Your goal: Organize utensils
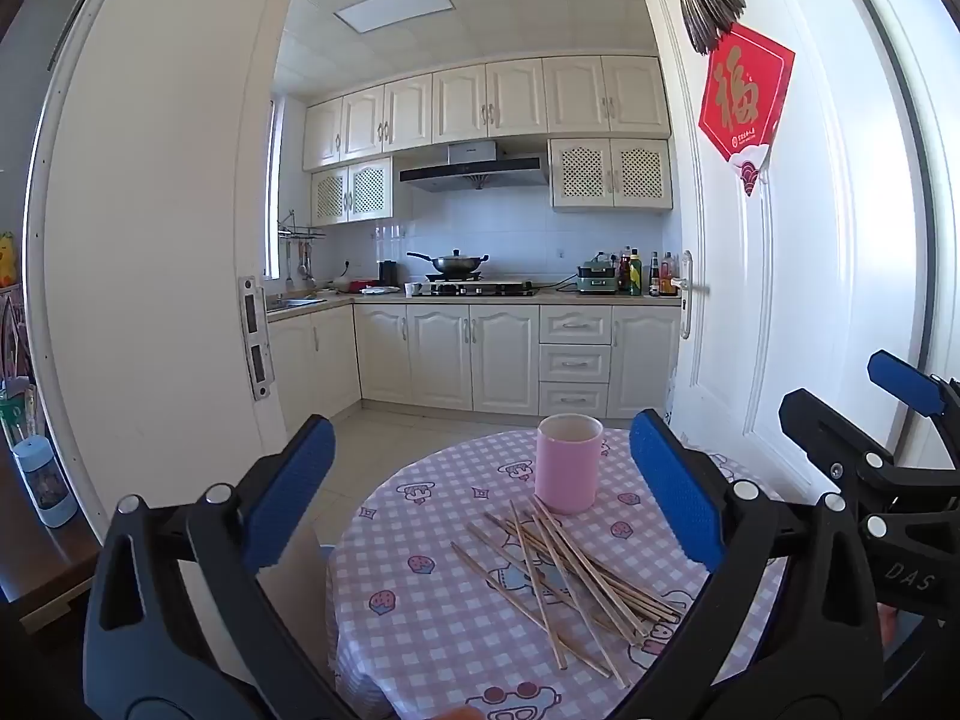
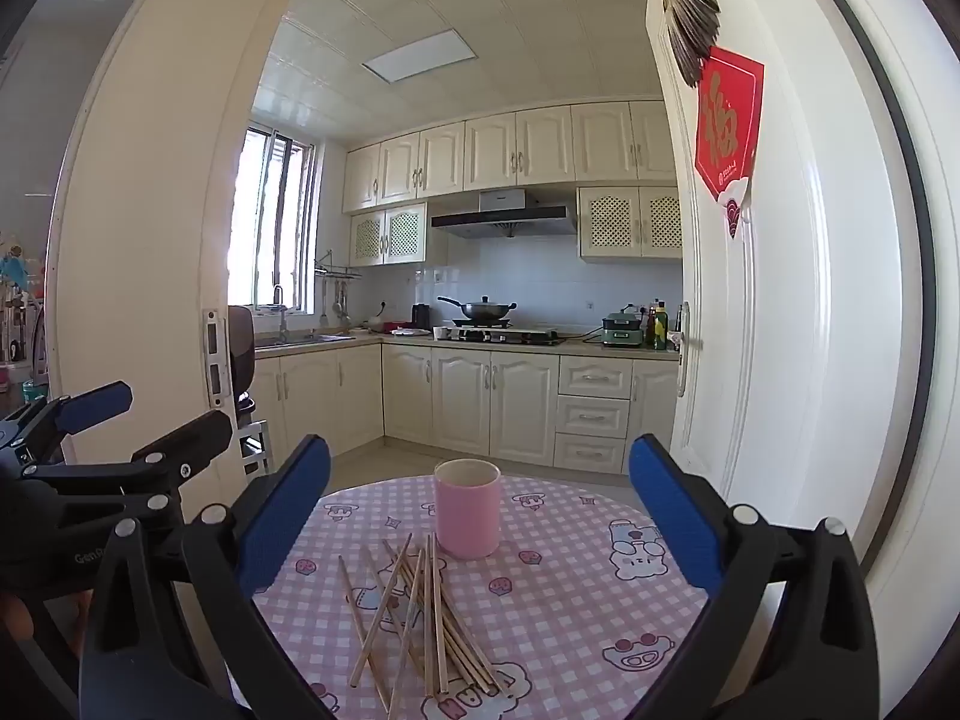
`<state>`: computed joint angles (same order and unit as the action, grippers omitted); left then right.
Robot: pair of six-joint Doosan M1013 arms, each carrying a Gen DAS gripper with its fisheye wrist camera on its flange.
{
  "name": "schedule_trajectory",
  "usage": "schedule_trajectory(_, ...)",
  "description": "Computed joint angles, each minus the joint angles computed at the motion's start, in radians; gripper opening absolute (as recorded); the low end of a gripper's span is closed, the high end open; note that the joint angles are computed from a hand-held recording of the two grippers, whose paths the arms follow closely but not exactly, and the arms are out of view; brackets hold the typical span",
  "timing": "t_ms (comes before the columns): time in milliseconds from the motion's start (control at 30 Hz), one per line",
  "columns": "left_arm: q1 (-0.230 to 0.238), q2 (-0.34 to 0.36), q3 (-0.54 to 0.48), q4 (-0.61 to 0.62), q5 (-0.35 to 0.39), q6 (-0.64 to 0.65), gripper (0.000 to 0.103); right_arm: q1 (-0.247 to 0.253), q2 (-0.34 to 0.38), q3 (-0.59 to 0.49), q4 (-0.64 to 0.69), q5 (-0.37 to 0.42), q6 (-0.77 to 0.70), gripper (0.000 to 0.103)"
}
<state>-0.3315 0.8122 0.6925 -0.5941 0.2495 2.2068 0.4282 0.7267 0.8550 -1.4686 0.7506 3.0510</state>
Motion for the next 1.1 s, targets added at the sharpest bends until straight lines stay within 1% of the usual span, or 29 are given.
schedule_trajectory(67, 0.0, 0.0, 0.0, -0.001, 0.0, 0.001, 0.097, -0.001, 0.002, -0.005, 0.019, 0.002, -0.008, 0.096)
schedule_trajectory(167, 0.0, 0.0, -0.003, 0.006, 0.007, -0.009, 0.097, 0.0, 0.003, -0.007, 0.015, 0.008, -0.01, 0.096)
schedule_trajectory(300, 0.002, 0.005, -0.005, -0.015, 0.006, 0.012, 0.097, 0.001, 0.004, -0.008, 0.02, 0.006, -0.008, 0.096)
schedule_trajectory(333, 0.001, 0.005, -0.004, -0.013, 0.005, 0.009, 0.097, -0.001, 0.007, -0.001, 0.017, -0.01, 0.007, 0.096)
schedule_trajectory(467, 0.0, 0.005, -0.001, -0.015, 0.006, 0.009, 0.097, 0.004, 0.005, -0.001, 0.019, -0.002, 0.003, 0.096)
schedule_trajectory(500, 0.0, 0.005, -0.001, -0.01, 0.008, 0.004, 0.097, -0.004, 0.008, -0.009, 0.033, -0.013, -0.002, 0.096)
schedule_trajectory(667, 0.001, 0.009, -0.019, 0.027, 0.036, -0.039, 0.097, -0.003, 0.009, -0.012, 0.029, -0.001, -0.007, 0.096)
schedule_trajectory(800, 0.0, 0.013, -0.028, 0.054, 0.039, -0.061, 0.097, -0.002, 0.011, -0.015, 0.032, 0.001, -0.009, 0.096)
schedule_trajectory(1100, 0.0, 0.014, -0.025, 0.044, 0.036, -0.05, 0.097, -0.003, 0.013, -0.012, 0.037, -0.003, -0.002, 0.096)
